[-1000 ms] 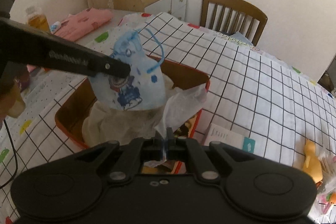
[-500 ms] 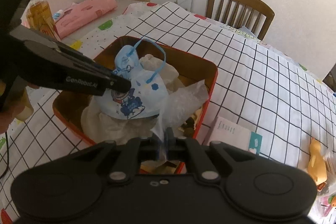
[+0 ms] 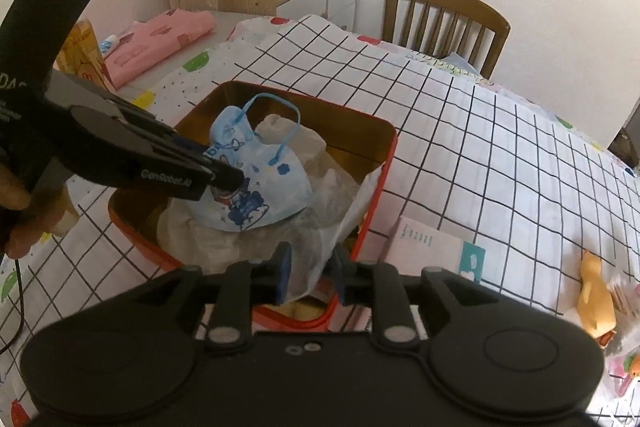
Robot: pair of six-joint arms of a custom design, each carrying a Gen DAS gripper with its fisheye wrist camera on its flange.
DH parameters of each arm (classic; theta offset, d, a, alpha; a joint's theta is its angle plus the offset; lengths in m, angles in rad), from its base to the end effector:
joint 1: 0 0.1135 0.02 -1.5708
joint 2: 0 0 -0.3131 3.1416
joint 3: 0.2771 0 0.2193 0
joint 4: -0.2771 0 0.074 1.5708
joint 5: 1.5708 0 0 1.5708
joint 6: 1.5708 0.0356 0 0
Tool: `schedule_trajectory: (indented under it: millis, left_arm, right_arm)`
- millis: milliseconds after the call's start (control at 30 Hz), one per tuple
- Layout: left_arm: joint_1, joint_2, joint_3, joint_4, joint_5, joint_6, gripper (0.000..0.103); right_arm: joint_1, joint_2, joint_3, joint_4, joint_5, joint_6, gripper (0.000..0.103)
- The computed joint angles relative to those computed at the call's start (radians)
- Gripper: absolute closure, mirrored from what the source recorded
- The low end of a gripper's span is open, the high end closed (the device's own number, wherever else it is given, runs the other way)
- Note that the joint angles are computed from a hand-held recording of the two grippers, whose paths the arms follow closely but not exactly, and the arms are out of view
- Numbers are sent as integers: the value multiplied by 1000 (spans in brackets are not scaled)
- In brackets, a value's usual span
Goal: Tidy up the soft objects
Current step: 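Lower the bag and sheet into the tin and open both grippers, then move both grippers to the yellow rubber duck beside the pink-white plush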
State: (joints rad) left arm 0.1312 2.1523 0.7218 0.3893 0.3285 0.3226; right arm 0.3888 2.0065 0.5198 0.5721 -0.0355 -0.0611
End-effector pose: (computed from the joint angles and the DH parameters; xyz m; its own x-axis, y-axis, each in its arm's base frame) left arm 0.3339 0.0325 0.0817 -0.7995 0.1972 -0.5674 0.3071 0.9460 -0.1039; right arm 0.2739 0.1136 0.1054 -0.7075 -0.3557 -0.6107 -0.4429 0.8965 -0.0092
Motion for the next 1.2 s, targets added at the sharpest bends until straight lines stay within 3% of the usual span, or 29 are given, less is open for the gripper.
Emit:
schedule_trajectory:
  millis: [33, 133, 200, 233, 367, 667, 733, 867, 1033, 1200]
  left_arm:
    - [3, -6, -8, 7, 1, 1, 42]
    - [11, -27, -41, 42, 5, 1, 36]
    - [17, -43, -51, 39, 10, 0, 36]
    - [22, -53, -58, 39, 12, -2, 36]
    - [46, -103, -106, 67, 30, -6, 29]
    - [69, -273, -211, 70, 89, -3, 29]
    - [57, -311, -235, 72, 99, -16, 21]
    - [5, -381, -281, 81, 100, -74, 20]
    - [-112, -426, -325, 124, 53, -160, 18]
    - [-285, -440, -341, 166, -41, -282, 18]
  right_arm:
    - [0, -7, -6, 2, 1, 4, 81]
    - [-6, -31, -29, 16, 1, 15, 74]
    - [-18, -50, -58, 52, -10, 20, 49]
    - [-23, -61, -77, 76, -14, 20, 46]
    - [-44, -114, -122, 99, -29, 38, 42]
    - [-124, -287, -261, 128, -74, 67, 36]
    - [-160, -331, -301, 141, -91, 69, 33]
    - [-273, -413, -364, 138, -157, 59, 27]
    - [-501, -491, -407, 80, -304, -47, 22]
    - [-804, -509, -384, -54, -495, -243, 18]
